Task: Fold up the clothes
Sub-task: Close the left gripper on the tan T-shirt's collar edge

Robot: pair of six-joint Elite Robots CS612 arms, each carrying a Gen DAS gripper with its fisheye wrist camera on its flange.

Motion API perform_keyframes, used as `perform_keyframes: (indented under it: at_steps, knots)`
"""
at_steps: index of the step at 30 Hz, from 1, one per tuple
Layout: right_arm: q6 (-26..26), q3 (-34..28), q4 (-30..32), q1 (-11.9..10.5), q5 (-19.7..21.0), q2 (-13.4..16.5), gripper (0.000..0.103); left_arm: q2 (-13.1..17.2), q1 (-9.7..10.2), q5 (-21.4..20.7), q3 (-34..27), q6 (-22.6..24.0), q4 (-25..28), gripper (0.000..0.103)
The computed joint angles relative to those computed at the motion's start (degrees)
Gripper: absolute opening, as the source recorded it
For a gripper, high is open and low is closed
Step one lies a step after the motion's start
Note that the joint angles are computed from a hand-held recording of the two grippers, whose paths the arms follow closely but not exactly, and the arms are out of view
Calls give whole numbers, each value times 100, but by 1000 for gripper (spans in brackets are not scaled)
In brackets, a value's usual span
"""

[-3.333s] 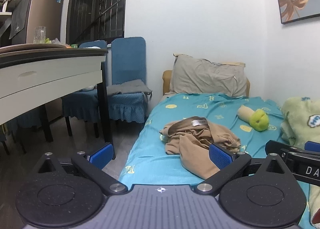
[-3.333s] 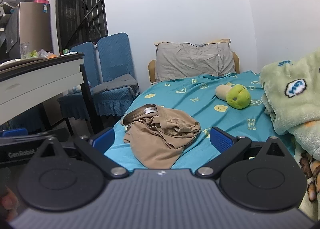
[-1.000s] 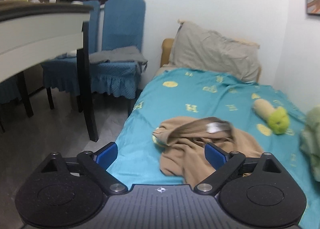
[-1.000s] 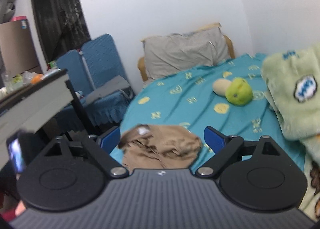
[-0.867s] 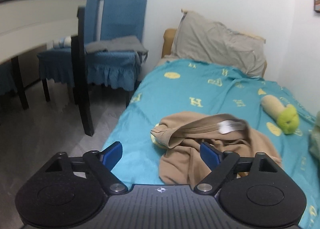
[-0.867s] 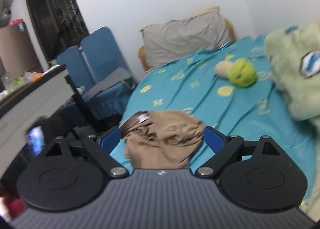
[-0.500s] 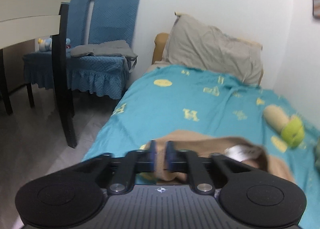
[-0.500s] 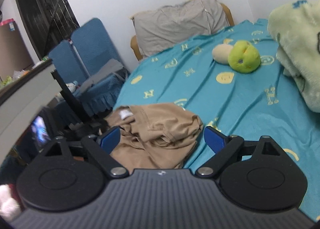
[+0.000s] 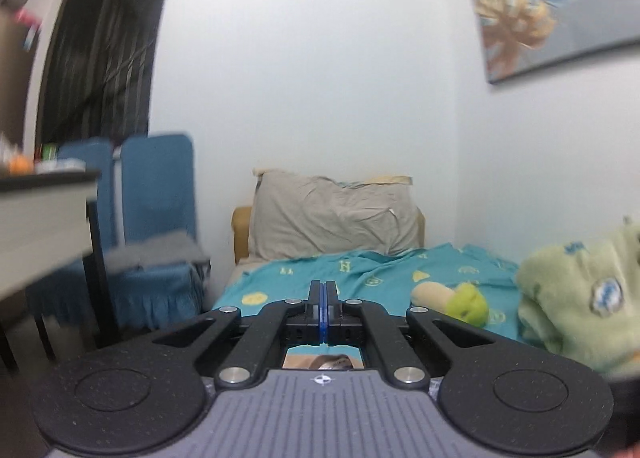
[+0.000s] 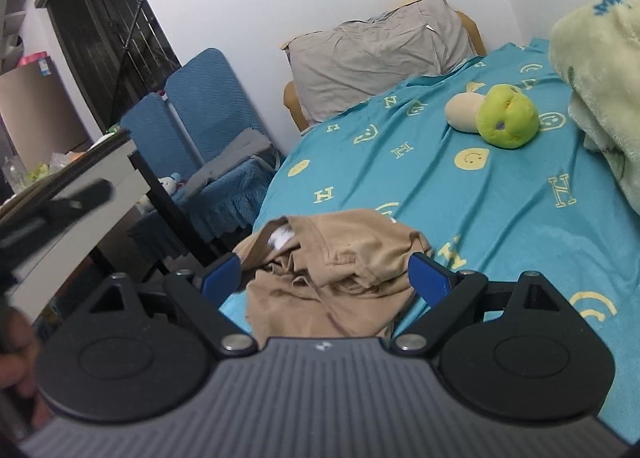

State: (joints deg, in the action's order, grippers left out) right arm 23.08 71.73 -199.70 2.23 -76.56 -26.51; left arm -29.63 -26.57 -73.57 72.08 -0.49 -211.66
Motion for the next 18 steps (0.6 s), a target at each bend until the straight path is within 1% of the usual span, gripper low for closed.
perform_keyframes:
  at_steps: [1,2,3,6,8,9,10,11,13,15,16,18]
  knots:
    - [-37,82,65,14,-89,-60,92,-73,-24,-4,150,22,6,0]
    - [-71,163,130,29,-180,-120,92,-142,-24,-47,278,-112,155,0]
    - [-79,255,134,41,-247,-179,92,-219,-36,-38,482,-252,184,0]
    - [54,590,-18,62,-293,-365,92,-267,-7,-28,672,-546,549,5]
    - [140,797,-75,82,-334,-481,92,-229,35,-29,631,-634,861,18]
    - [139,876,-115,94,-365,-518,92,-180,75,-89,562,-696,982,23]
    - [81,919,-150,106,-392,-537,92,-129,113,-157,472,-750,1143,38]
    - [-14,929,-158,122,-410,-543,92,-69,144,-176,363,-665,1316,48]
    - [-207,874,-126,145,-413,-523,92,110,182,-17,110,-314,1542,49]
    - [-218,806,-70,150,-377,-494,92,296,241,40,-210,-265,1866,50]
    - [-160,778,-48,144,-330,-480,92,391,276,-11,-380,-299,1996,51]
    - [12,726,-19,109,-164,-452,92,623,327,-12,-775,-356,2117,51]
